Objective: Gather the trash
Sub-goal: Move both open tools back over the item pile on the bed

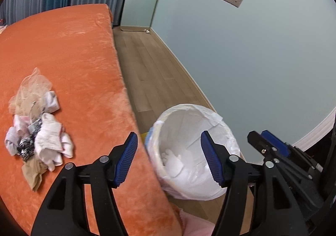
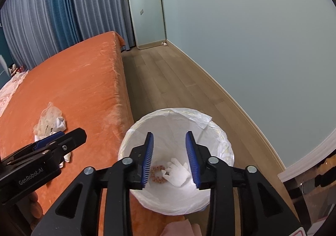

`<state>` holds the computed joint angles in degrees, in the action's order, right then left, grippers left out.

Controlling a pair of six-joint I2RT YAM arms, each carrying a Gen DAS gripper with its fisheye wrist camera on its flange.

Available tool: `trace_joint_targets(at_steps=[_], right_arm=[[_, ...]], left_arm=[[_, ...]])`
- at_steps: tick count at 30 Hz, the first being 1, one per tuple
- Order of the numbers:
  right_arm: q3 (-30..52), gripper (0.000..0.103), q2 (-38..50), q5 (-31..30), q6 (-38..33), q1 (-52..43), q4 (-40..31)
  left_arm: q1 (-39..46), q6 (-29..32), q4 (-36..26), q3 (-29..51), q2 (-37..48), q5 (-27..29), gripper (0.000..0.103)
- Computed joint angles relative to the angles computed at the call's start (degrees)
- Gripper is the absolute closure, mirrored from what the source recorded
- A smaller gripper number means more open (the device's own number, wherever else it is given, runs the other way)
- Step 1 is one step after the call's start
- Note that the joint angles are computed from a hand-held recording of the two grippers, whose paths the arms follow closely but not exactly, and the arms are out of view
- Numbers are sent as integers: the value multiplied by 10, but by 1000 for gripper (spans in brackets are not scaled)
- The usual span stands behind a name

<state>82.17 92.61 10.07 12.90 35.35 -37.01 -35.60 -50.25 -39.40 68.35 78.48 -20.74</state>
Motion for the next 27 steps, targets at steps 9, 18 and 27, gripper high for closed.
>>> trace_joint_targets(at_steps=[9,18,27], right_arm=[[26,60,20,20,25,99,-24],[71,59,74,40,58,193,-40],[129,58,117,44,59,235,-69]], left_arm=[[25,-45,-80,-117,-146,-34,42],[84,-58,-185,-205,-303,-39,39],[124,-57,-251,-222,-381,-42,36]])
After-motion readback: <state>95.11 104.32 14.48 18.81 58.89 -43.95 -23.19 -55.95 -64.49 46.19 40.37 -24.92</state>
